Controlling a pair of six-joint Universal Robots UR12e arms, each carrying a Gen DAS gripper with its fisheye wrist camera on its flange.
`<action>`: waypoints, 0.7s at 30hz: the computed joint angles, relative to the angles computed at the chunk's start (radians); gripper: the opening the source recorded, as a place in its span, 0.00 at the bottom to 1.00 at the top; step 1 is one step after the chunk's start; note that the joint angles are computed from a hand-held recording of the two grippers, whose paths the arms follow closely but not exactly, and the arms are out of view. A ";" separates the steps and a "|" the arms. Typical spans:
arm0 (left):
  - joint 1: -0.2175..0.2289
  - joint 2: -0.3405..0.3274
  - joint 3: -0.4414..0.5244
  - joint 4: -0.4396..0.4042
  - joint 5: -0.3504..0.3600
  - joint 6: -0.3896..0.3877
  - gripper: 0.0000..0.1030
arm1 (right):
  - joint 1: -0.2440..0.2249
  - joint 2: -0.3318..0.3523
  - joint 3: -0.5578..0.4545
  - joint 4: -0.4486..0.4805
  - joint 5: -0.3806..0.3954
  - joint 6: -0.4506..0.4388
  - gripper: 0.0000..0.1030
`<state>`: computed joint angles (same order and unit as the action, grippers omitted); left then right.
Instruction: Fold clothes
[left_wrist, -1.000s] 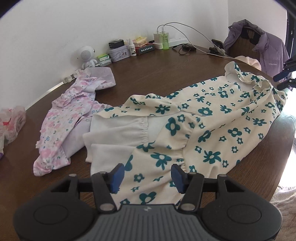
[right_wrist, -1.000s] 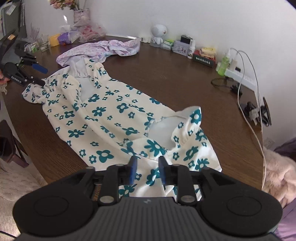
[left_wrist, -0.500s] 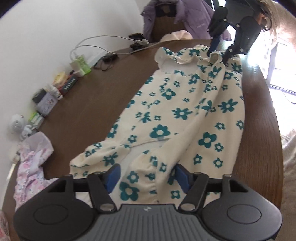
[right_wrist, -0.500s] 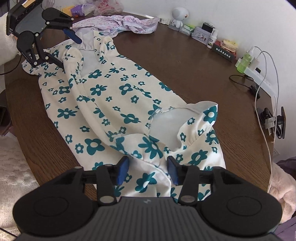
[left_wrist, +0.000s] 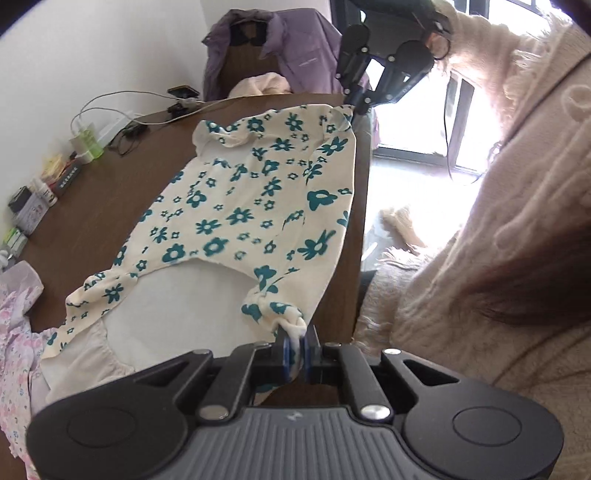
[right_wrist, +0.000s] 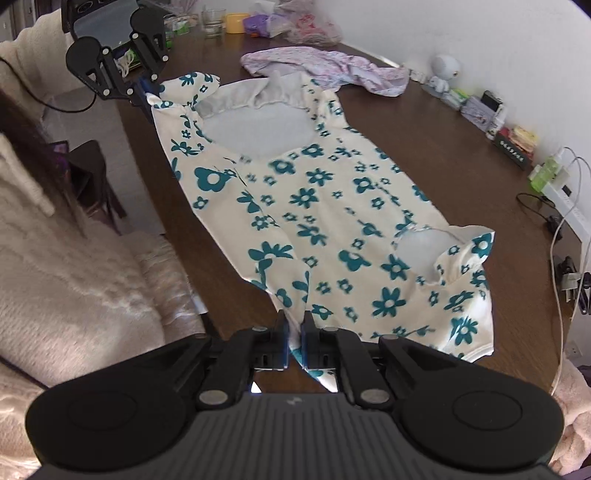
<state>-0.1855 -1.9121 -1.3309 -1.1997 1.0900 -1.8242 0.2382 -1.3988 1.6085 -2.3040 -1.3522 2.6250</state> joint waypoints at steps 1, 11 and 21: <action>-0.003 -0.004 0.009 -0.004 0.008 -0.007 0.06 | -0.002 -0.002 0.000 0.008 0.009 -0.002 0.05; -0.060 -0.236 0.274 0.093 0.225 -0.414 0.38 | -0.073 0.092 -0.057 -0.028 0.050 0.274 0.11; 0.033 -0.094 0.034 0.322 0.142 -0.610 0.62 | -0.058 0.034 0.059 -0.293 -0.032 0.427 0.34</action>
<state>-0.1524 -2.0059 -1.2965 -0.8780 1.2316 -2.4340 0.1805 -1.3644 1.6676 -2.5971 -1.3844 3.0524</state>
